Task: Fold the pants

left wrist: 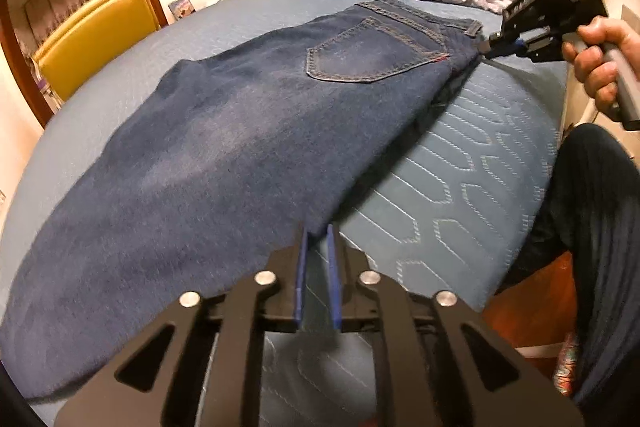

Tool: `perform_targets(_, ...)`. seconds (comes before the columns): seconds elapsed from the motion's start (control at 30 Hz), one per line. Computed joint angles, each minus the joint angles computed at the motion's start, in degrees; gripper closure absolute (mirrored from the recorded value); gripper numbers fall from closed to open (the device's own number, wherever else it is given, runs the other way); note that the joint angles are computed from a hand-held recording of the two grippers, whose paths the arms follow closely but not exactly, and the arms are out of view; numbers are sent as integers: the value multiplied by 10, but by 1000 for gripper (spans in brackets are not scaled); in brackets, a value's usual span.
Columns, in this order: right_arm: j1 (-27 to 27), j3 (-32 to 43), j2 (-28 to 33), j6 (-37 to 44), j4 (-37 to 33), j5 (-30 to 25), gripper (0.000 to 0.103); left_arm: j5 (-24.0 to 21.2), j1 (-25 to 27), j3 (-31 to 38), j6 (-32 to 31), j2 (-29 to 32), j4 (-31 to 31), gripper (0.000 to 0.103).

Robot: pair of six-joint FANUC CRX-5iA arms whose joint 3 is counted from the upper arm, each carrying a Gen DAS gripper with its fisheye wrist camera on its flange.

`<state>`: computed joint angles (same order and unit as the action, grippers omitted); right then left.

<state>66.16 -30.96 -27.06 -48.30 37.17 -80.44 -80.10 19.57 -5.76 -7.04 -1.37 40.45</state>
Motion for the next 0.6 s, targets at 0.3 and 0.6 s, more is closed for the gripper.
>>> perform_targets(0.3,-28,150,143,269,23,-82,86,-30,67,77,140,61,38,84)
perform_targets(0.6,-67,200,228,390,-49,-55,32,9,101,167,263,139,5,77)
